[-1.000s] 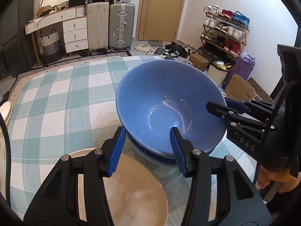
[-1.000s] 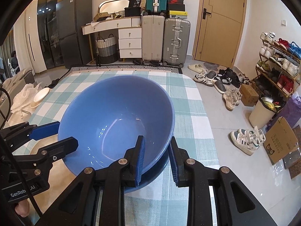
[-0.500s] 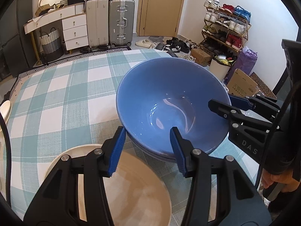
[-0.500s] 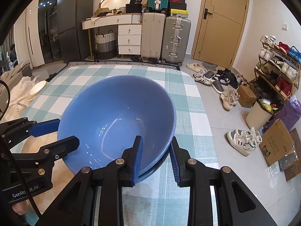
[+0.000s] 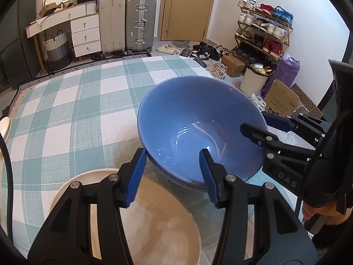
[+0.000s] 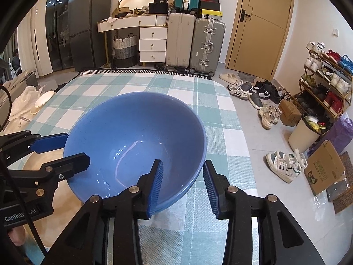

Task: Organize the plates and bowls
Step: 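Open both tools to release the nested bowl, then close both tools on the rim of the nested blue bowls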

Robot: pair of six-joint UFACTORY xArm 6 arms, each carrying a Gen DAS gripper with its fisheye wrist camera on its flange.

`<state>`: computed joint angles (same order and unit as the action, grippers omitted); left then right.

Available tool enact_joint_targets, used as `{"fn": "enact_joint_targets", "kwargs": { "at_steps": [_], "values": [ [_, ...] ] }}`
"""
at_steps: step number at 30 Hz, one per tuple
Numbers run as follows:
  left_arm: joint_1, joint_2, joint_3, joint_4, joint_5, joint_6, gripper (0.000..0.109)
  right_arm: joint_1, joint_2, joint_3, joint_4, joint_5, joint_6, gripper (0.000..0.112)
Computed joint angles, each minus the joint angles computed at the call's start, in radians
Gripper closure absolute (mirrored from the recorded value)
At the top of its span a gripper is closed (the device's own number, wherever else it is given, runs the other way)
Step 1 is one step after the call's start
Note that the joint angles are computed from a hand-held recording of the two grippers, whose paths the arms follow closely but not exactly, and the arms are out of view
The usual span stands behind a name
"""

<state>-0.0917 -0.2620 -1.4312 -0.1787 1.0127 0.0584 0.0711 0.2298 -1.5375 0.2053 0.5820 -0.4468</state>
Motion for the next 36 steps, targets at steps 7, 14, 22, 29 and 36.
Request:
{"fn": "enact_joint_targets", "kwargs": {
  "at_steps": [7,14,22,29,36],
  "values": [
    [0.034,0.011,-0.016,-0.068,0.03,0.055,0.052,-0.014,-0.013,0.021,0.096,-0.025,-0.037,0.041],
    [0.056,0.007,-0.021,-0.1,0.003,0.081,0.033,-0.031,-0.028,0.035,0.244,-0.012,-0.061,0.026],
    [0.091,0.037,-0.049,-0.149,0.013,0.086,0.008,-0.045,-0.016,0.032,0.403,-0.016,-0.054,0.019],
    [0.108,0.062,-0.051,-0.156,0.011,0.07,0.008,-0.061,0.011,0.015,0.478,0.03,-0.074,0.016],
    [0.147,0.091,-0.048,-0.234,0.015,0.095,0.008,-0.08,0.011,0.026,0.557,0.086,-0.098,0.014]
  ]
}}
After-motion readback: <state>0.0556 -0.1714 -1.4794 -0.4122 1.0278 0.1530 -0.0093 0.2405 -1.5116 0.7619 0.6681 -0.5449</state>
